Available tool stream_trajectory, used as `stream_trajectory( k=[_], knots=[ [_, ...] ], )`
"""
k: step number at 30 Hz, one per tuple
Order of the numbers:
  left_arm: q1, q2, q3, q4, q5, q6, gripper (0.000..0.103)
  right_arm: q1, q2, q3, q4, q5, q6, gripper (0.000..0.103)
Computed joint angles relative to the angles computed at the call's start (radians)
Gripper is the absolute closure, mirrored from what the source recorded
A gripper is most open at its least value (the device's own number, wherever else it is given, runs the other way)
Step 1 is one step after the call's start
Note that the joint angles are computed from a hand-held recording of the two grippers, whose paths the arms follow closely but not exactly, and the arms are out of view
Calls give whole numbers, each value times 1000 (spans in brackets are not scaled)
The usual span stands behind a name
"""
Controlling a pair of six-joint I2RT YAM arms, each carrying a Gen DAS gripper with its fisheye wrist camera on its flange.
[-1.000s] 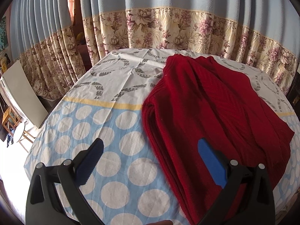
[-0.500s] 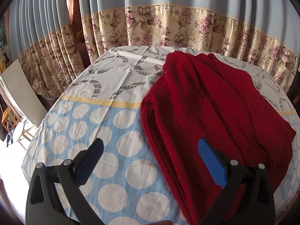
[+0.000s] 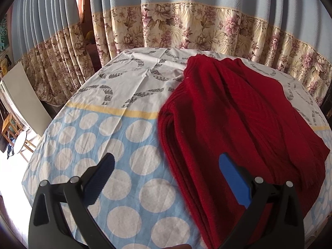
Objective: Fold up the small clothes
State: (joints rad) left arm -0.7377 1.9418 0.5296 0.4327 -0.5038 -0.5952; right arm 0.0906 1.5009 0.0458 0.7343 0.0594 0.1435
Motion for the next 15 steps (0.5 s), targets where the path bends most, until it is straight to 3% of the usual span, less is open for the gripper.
stream_trajectory(
  k=[15],
  knots=[
    [57,12,59,-5,35,37,2,39,50,86,-18,9,-1,3]
  ],
)
